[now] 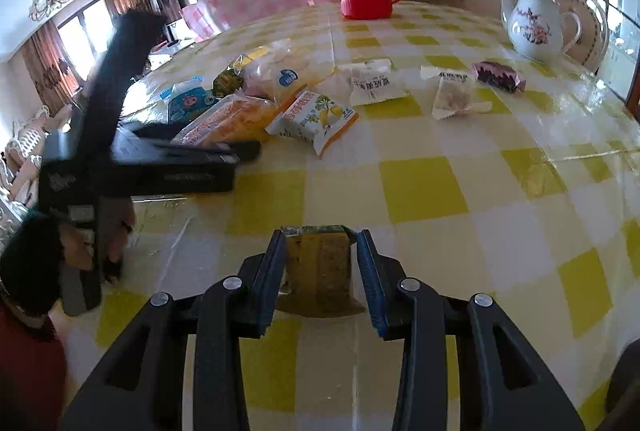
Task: Organize snacks
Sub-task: 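Grasp the yellow bread loaf bag with the left tool while the right tool grasps the small yellow-green snack, then carry the bread bag and yellow-green snack over the purple-rimmed box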
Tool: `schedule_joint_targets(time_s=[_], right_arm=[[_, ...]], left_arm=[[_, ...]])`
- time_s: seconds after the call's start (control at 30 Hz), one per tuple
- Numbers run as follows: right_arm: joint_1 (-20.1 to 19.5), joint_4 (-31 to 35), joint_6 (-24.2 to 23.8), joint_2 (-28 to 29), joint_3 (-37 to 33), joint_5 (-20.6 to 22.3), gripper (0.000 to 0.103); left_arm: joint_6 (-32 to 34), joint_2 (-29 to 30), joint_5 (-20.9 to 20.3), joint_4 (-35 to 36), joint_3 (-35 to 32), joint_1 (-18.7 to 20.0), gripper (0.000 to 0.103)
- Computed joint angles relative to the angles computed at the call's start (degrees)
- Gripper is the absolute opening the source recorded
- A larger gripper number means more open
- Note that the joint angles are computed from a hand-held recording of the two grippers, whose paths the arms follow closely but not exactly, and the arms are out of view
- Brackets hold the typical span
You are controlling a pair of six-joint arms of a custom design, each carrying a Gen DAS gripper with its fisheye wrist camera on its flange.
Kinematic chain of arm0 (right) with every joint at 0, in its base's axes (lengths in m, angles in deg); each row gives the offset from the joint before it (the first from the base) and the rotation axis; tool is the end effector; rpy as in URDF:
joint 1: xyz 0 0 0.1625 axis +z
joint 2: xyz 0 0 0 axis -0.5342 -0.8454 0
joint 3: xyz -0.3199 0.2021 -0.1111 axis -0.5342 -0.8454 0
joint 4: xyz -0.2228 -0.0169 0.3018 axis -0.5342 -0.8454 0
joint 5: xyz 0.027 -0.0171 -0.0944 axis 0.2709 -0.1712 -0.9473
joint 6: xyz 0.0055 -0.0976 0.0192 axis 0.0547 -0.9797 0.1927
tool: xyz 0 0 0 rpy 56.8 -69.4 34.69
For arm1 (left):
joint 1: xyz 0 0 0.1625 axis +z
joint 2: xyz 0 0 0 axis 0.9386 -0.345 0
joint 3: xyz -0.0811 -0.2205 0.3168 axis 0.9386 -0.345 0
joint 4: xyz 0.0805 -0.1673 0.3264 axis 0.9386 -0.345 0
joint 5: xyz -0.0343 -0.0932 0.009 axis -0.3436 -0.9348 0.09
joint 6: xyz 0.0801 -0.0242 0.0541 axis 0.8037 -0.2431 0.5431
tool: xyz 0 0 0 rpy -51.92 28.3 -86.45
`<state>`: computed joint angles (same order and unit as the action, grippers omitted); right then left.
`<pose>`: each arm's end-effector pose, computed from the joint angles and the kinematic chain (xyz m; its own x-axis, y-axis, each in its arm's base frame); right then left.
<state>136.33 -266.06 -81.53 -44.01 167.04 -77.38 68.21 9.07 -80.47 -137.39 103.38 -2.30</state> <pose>0.2443 -0.5967 0.0119 -0.7764 -0.3231 0.5411 -0.5670 0.7329 -0.3759 -0.0660 -0.6840 0.1807 -0.6610 0.2265 -0.7154 0.5735 0.7673 -0.2869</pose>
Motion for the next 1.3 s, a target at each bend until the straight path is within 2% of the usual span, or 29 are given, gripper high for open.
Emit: schedule_joint_targets(time_s=[0.03,0.1,0.23,0.3,0.37,0.43,0.5,0.57,0.6,0.7,0.73,0.87,1.1,1.3], right_arm=[[-0.09,0.05,-0.03,-0.12,0.11,0.3,0.029],[-0.15,0.12,-0.42,-0.29,0.32,0.76,0.026],[-0.02,1.07,-0.66,-0.28,0.12,0.55,0.026],[0.26,1.32,-0.6,0.06,-0.31,-0.52,0.034],[0.68,3.47,-0.66,0.7,-1.39,-2.33,0.054],[1.56,5.07,-1.72,1.97,-2.87,-5.25,0.06],[1.83,5.41,-3.06,2.37,-3.13,-5.37,0.058],[2.25,3.82,-3.75,2.97,-3.26,-6.87,0.036],[2.2,3.02,-3.92,2.79,-2.84,-6.53,0.033],[2.15,-2.4,-4.14,2.44,-1.21,-6.26,0.032],[1.91,-4.51,-3.91,1.88,-0.1,-5.02,0.031],[0.47,-4.03,0.55,-0.42,2.41,-0.3,0.031],[-0.58,-5.68,5.0,-2.94,6.5,6.47,0.031],[0.25,-7.21,5.75,-2.81,8.85,7.86,0.031]], left_arm=[[-0.48,-0.13,0.2,0.07,0.23,-0.13,0.05],[-1.15,-0.74,0.86,-1.59,1.92,-0.33,0.049],[-4.09,-3.16,0.76,-3.36,5.72,-0.51,0.049],[-6.42,-4.87,0.04,-3.96,7.86,-0.45,0.049],[-8.99,-6.65,-0.37,-4.97,10.17,-0.37,0.049],[-11.65,-8.44,-1.55,-6.14,12.36,-0.17,0.049],[-13.7,-10.05,-2.78,-7.45,14.24,0.0,0.049],[-14.39,-11.29,-3.28,-8.86,16.13,-0.2,0.049],[-14.4,-11.68,-3.31,-9.58,16.91,-0.33,0.049],[-14.33,-13.29,-3.51,-12.41,19.98,-0.78,0.049],[-14.56,-13.77,-3.75,-13.18,21.01,-0.87,0.049],[-15.79,-15.51,-6.2,-14.5,23.37,-0.75,0.049],[-15.61,-16.75,-7.39,-18.19,25.4,-1.13,0.049],[-17.15,-17.9,-8.02,-19.91,27.26,-1.47,0.049]])
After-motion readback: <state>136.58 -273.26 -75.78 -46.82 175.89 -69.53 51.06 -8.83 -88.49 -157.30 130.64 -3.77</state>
